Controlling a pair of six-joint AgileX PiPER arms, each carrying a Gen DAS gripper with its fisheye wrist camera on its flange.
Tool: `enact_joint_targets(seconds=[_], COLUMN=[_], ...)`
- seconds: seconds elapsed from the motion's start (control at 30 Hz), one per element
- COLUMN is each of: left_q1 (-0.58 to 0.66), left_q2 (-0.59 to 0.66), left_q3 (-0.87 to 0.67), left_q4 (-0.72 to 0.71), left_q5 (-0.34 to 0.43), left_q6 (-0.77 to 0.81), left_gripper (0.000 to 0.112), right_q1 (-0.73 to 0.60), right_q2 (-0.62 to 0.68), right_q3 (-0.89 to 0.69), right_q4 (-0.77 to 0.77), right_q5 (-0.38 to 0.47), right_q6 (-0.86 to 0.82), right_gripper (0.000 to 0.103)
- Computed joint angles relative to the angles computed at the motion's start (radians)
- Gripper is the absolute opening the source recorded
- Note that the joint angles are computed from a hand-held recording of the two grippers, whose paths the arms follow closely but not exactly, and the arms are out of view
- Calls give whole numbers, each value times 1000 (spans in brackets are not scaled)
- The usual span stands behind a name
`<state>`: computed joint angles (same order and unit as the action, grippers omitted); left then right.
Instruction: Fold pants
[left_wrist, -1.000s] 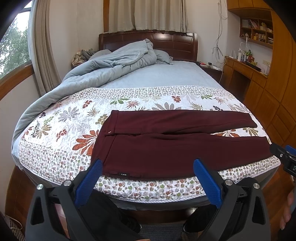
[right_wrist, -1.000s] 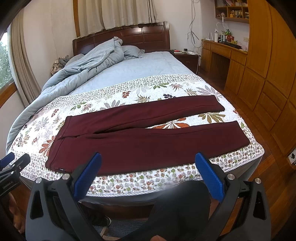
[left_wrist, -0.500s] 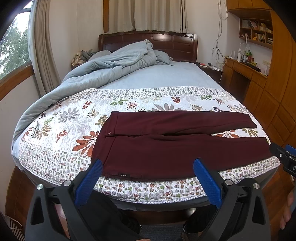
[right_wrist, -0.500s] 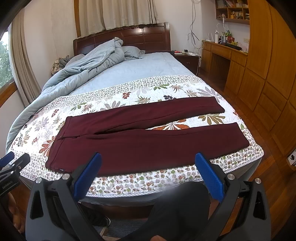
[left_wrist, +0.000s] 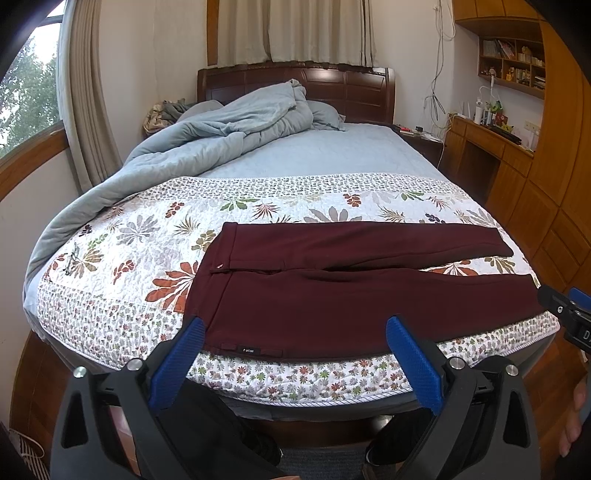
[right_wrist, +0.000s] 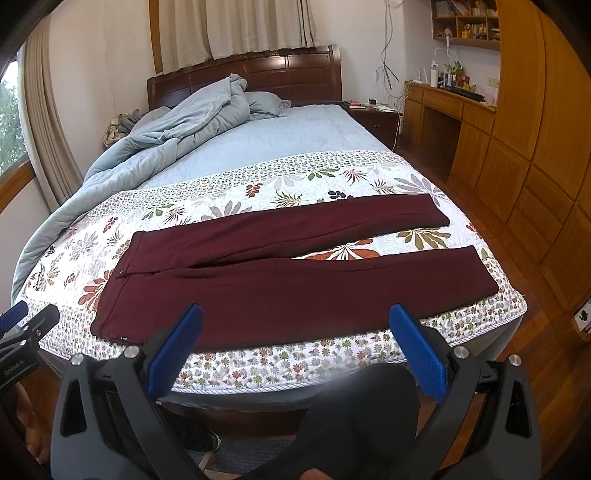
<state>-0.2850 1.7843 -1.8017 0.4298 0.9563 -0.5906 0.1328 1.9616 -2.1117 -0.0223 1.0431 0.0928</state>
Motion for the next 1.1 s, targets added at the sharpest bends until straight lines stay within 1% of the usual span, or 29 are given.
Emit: enact_joint_targets(seconds=[0.27, 0.7, 0.87, 0.93, 0.97, 1.0, 1.07, 1.1], left_q1=[3, 15, 36, 61, 76, 105, 183, 221], left_q2=[10, 38, 56, 62, 69, 88, 133, 143], left_q3=[-15, -33, -33, -14, -19, -37, -72, -72], left_q4=[-3, -25, -62, -98, -127, -196, -396, -496], left_q5=[10, 17, -5, -58, -64, -63, -54, -64], left_q6=[5, 27, 69, 110, 143, 215, 381, 454], left_gripper=[99, 99, 99, 99, 99, 99, 99, 99], right_q1=[6, 2, 11, 15, 17, 16, 13, 11], right_q2=[19, 41, 75, 90, 101, 109, 128, 146], right_q3=[-31, -29, -66, -82, -94, -102, -121, -143], right_q4=[-4, 0, -25, -44, -55, -62, -66, -65], right_q5=[20, 18, 39, 43, 49, 53, 60, 67], right_q6=[3, -1, 3, 7, 8, 6, -2, -15], right_gripper=[100, 100, 100, 100, 100, 100, 100, 100])
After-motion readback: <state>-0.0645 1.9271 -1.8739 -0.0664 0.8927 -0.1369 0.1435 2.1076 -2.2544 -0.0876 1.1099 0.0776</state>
